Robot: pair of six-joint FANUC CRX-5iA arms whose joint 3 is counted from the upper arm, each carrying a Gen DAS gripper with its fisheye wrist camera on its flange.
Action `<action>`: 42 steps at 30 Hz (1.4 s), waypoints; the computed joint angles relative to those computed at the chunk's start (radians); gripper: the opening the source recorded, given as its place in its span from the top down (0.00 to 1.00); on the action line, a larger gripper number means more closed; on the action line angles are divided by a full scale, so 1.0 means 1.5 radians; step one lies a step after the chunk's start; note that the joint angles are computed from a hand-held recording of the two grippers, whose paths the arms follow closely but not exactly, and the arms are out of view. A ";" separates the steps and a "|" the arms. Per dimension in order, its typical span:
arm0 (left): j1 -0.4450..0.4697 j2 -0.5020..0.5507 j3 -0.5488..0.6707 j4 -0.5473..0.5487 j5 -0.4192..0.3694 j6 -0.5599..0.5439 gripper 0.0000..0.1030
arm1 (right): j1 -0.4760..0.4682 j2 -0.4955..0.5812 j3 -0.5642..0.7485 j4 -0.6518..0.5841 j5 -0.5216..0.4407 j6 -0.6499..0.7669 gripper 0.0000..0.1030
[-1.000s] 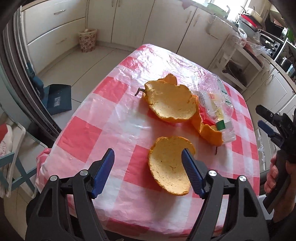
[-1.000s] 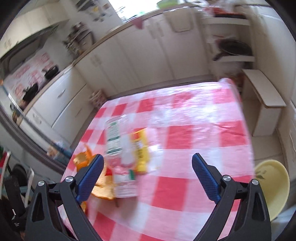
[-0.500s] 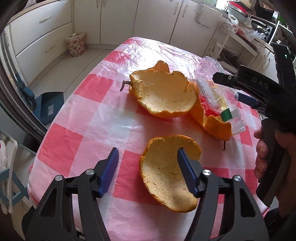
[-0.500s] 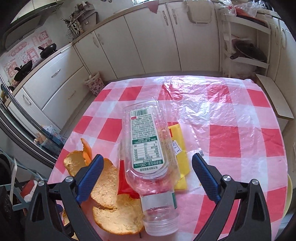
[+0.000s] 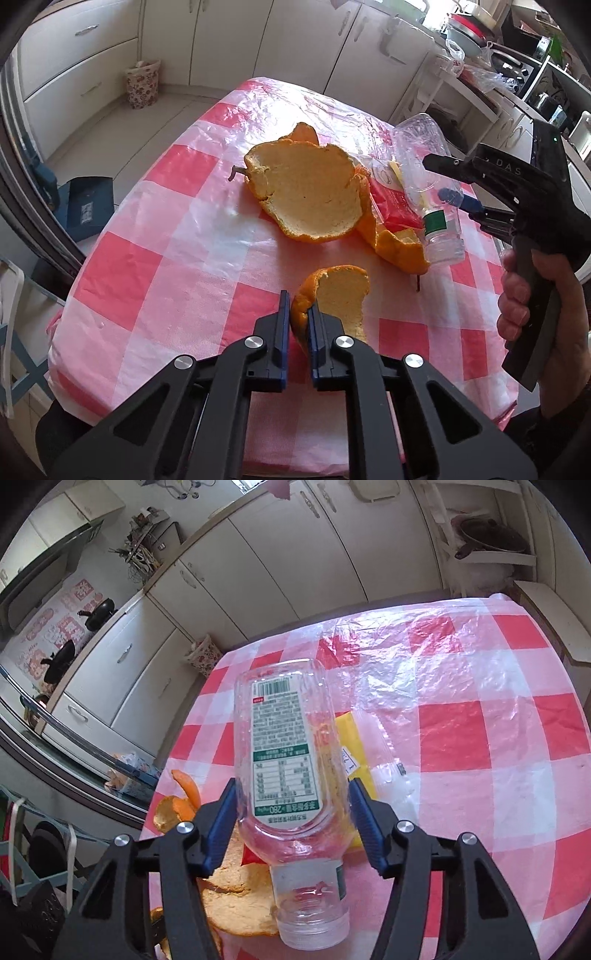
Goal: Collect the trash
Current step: 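Grasp the clear plastic bottle with the right tool while the left tool grasps an orange peel, then drop the bottle into the yellow bucket with the right tool while the left tool carries the peel there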
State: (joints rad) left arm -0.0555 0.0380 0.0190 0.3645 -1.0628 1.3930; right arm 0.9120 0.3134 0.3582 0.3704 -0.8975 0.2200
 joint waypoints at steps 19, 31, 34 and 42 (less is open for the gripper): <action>-0.006 -0.055 -0.007 0.031 -0.008 -0.008 0.92 | 0.015 -0.176 -0.212 0.154 0.017 -0.165 0.45; -0.124 -0.020 0.055 0.043 -0.001 -0.010 0.92 | 0.043 -0.317 -0.368 0.213 -0.114 -0.292 0.45; -0.161 -0.002 0.077 0.041 0.005 -0.010 0.92 | 0.050 -0.344 -0.398 0.200 -0.153 -0.319 0.45; -0.261 0.065 0.152 0.031 0.020 0.003 0.92 | 0.034 -0.392 -0.454 0.123 -0.222 -0.350 0.45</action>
State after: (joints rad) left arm -0.4468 0.1353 0.2467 0.4103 -1.0324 1.3980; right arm 0.9632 -0.2748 -0.3228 0.5546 -1.2310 -0.3054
